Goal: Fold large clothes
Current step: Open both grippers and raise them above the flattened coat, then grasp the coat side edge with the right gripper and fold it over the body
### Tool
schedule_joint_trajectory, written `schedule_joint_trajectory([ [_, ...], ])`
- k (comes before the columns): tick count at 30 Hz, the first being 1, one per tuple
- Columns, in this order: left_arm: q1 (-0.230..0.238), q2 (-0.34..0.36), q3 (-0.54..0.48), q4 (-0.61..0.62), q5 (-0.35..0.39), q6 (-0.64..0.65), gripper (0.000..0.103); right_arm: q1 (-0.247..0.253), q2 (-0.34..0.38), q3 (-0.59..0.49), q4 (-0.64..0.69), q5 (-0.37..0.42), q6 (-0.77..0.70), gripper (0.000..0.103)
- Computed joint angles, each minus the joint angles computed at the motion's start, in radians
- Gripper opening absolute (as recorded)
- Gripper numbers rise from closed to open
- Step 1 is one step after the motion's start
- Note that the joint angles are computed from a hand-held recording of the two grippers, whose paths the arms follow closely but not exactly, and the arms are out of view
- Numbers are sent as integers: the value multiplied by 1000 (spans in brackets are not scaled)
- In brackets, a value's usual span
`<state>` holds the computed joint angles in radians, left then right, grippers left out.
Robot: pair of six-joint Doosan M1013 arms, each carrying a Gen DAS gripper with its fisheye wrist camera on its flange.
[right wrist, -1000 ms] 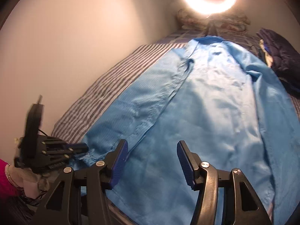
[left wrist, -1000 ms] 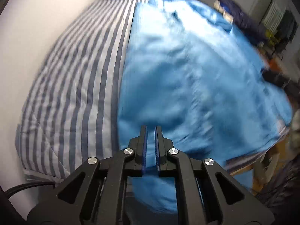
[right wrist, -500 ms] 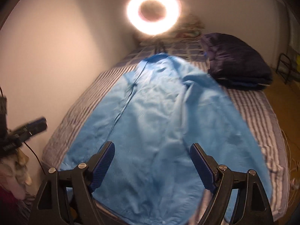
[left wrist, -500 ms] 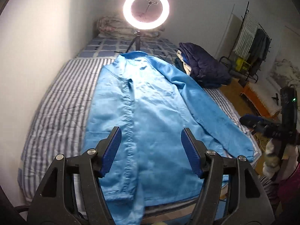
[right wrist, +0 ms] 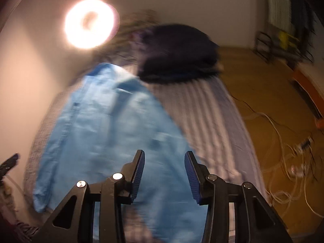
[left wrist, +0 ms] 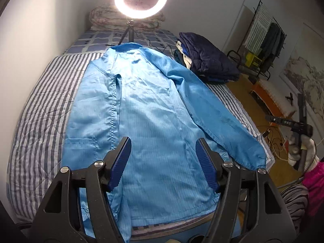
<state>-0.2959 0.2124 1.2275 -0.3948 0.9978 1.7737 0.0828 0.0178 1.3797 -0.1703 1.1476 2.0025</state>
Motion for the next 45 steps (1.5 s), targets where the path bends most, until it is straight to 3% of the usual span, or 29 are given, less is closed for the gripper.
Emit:
schedule_joint_trajectory([
  [6,-5,17,-2,24,30,-18,68,-119,-30,114,138,-23,24,43],
  [11,-5,28,-4,27,52,-35,68,-158,-36,177,236,-44,-5,43],
  [19,-11,38,-9,20,77,-36,68,-129,-28,218,219,-30,-22,43],
  [24,-12,36,-7,23,71,-49,68,-120,-41,222,210,-37,-13,4],
  [26,-8,33,-6,19,67,-50,68,-116,-46,214,215,-40,-23,0],
  [34,15,19,0,-12,56,-30,68,-87,-68,170,218,-86,-16,0],
  [39,32,6,5,-32,43,-22,68,-54,-51,101,221,-73,-35,0],
  [45,68,-10,13,-51,21,-37,68,36,22,-45,209,-9,-110,0],
])
